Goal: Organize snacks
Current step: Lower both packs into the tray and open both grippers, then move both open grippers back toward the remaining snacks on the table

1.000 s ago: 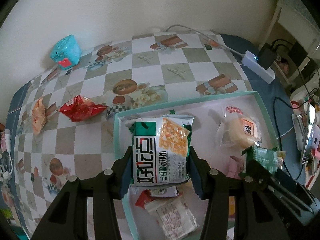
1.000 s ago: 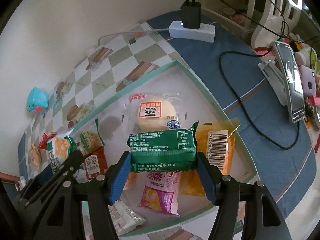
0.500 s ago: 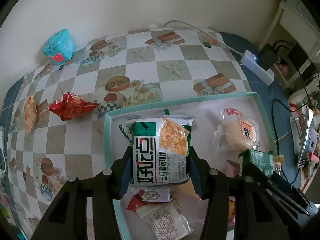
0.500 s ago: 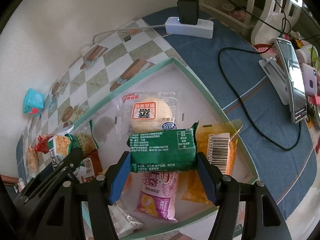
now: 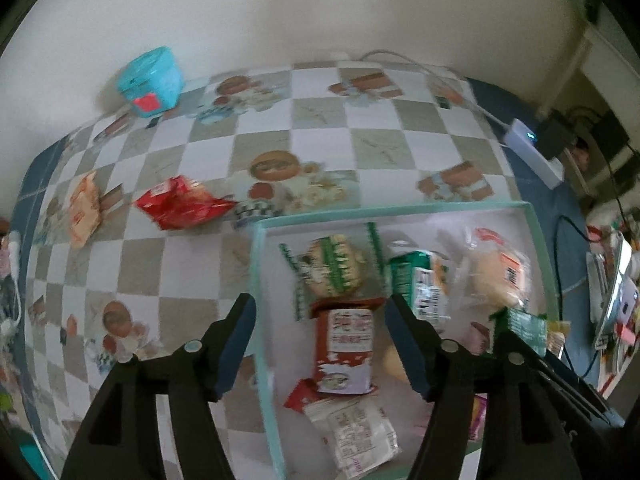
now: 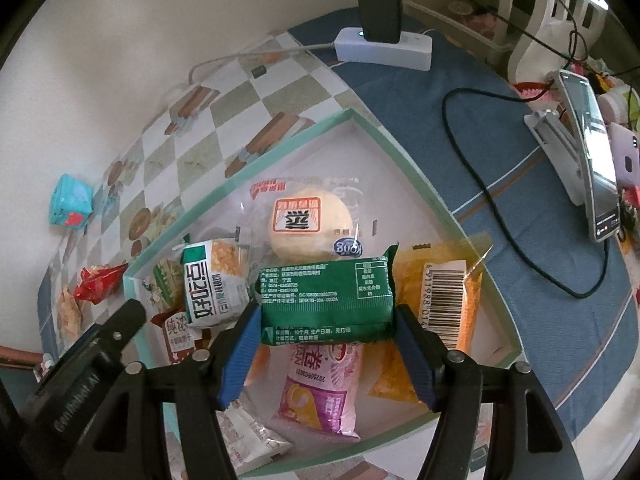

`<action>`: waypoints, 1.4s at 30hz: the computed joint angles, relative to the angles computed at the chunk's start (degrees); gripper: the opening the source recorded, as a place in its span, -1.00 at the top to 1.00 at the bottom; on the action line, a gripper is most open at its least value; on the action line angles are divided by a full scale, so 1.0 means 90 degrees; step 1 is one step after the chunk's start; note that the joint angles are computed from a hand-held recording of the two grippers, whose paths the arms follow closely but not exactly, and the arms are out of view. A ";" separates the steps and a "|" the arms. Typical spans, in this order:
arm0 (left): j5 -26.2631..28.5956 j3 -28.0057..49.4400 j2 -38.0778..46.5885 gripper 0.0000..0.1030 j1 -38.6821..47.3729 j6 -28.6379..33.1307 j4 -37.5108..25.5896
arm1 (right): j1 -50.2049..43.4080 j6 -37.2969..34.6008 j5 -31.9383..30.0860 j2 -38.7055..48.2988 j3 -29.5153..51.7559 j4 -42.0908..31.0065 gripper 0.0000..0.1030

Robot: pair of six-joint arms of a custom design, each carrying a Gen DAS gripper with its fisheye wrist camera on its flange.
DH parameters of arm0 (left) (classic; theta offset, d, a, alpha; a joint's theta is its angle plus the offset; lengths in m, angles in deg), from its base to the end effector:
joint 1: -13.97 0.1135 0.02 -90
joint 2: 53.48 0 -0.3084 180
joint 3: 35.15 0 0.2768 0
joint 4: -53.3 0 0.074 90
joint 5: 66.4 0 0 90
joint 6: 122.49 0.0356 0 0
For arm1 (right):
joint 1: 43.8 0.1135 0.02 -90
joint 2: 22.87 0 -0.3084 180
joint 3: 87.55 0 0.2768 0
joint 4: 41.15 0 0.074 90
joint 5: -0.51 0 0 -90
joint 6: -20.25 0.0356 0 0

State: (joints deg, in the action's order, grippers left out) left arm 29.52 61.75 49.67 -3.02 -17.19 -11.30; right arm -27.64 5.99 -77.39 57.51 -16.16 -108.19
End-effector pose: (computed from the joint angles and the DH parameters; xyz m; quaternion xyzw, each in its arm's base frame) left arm 0.3826 -0.1207 0.2803 0.2821 0.9435 -0.0534 0.1653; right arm 0.2596 0.0675 0.2687 0.5015 0.8502 0.0142 0.1593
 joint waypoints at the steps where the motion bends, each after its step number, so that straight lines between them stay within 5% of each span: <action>1: -0.0038 0.0035 0.0025 -0.50 0.0022 -0.0048 -0.0018 | 0.0002 -0.0008 -0.0010 0.0012 0.0002 0.0016 -0.38; 14: -0.0363 0.0350 0.0249 -0.63 0.0434 -0.0524 -0.0202 | 0.0117 0.0026 0.0236 -0.0038 0.0229 -0.0103 -0.42; 16: -0.0382 0.0412 0.0309 -0.88 0.0531 -0.0597 -0.0243 | 0.0142 -0.0029 0.0276 -0.0010 0.0267 -0.0066 -0.60; 24: -0.0472 0.0590 0.0457 -0.90 0.0862 -0.0810 -0.0313 | 0.0245 -0.0194 0.0306 0.0134 0.0362 0.0101 -1.00; 42: -0.0422 0.0938 0.0605 -0.90 0.1698 -0.0524 -0.0380 | 0.0679 -0.0194 0.0529 0.0573 0.0949 -0.0248 -1.00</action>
State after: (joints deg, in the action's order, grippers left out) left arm 25.72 70.19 55.12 12.26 -21.91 -14.72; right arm -21.53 4.24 -72.63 62.67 -7.62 -110.43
